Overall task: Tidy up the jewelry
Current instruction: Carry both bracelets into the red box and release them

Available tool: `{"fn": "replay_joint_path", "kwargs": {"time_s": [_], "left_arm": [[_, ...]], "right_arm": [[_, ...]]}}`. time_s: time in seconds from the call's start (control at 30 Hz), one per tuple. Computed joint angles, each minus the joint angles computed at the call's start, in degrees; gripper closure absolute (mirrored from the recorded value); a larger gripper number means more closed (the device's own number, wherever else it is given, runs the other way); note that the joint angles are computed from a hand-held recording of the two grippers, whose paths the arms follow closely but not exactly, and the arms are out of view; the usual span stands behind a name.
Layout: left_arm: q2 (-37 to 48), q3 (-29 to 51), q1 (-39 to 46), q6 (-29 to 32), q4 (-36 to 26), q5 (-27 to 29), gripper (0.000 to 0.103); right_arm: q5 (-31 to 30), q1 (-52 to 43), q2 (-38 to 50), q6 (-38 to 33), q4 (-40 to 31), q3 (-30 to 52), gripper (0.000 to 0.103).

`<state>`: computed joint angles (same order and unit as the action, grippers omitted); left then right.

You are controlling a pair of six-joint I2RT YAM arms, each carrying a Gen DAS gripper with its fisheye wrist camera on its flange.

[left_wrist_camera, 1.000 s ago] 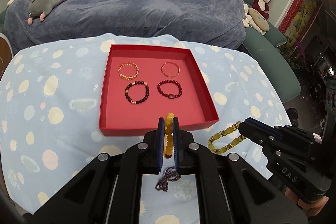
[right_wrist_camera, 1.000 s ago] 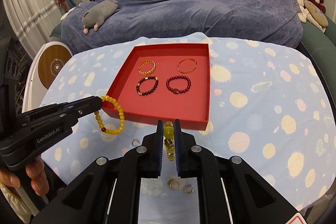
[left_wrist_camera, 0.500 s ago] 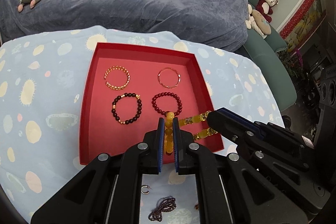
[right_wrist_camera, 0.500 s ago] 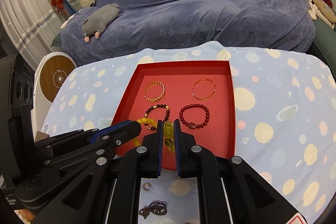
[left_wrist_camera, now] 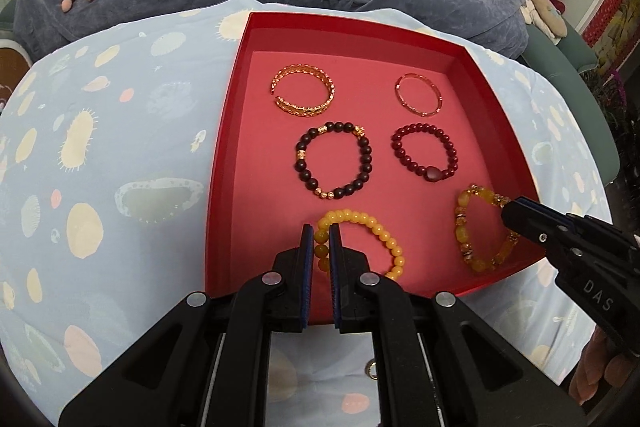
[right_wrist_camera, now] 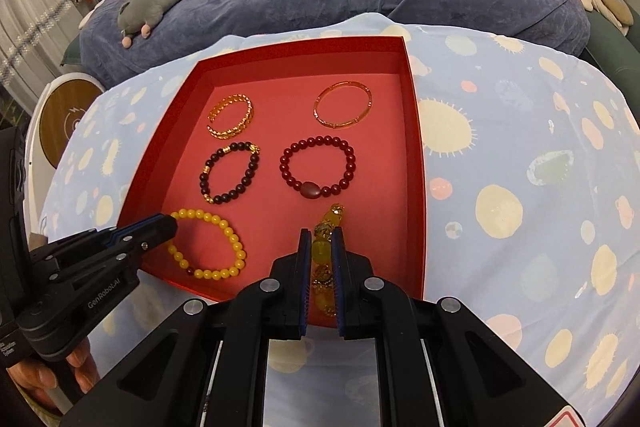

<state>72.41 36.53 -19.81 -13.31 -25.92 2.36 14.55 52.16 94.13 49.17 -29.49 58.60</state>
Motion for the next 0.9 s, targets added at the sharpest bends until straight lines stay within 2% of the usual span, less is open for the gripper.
{"fn": "replay_joint_path", "kwargs": {"time_s": [0.17, 0.6, 0.7, 0.77, 0.8, 0.83, 0.9], "left_arm": [[1.36, -0.72, -0.80, 0.87, 1.88, -2.52, 0.096], [4.40, 0.07, -1.20, 0.27, 4.12, -3.28, 0.095], [4.53, -0.05, -1.22, -0.10, 4.64, -3.24, 0.095], [4.07, -0.36, -1.31, -0.53, 5.20, -3.44, 0.093], [3.68, -0.52, -1.58, -0.72, 5.34, -4.15, 0.085], [3.22, -0.72, -1.73, -0.95, 5.43, -4.59, 0.073], [1.95, -1.40, -1.99, -1.65, 5.80, -5.41, 0.068]], "right_arm": [[-0.77, -0.49, 1.81, -0.47, 1.38, -0.14, 0.093], [-1.39, -0.81, 5.76, -1.58, 2.47, 1.37, 0.093], [-0.15, -0.21, 6.27, -1.69, 1.49, 2.33, 0.085], [1.64, 0.47, 5.63, -1.57, 1.19, 2.25, 0.071], [2.45, 0.77, 4.99, -1.35, 1.44, 1.85, 0.063], [2.93, 0.97, 4.46, -1.01, 1.47, 1.60, 0.060], [3.06, 1.02, 3.61, -0.60, 1.37, 1.38, 0.060]]}}
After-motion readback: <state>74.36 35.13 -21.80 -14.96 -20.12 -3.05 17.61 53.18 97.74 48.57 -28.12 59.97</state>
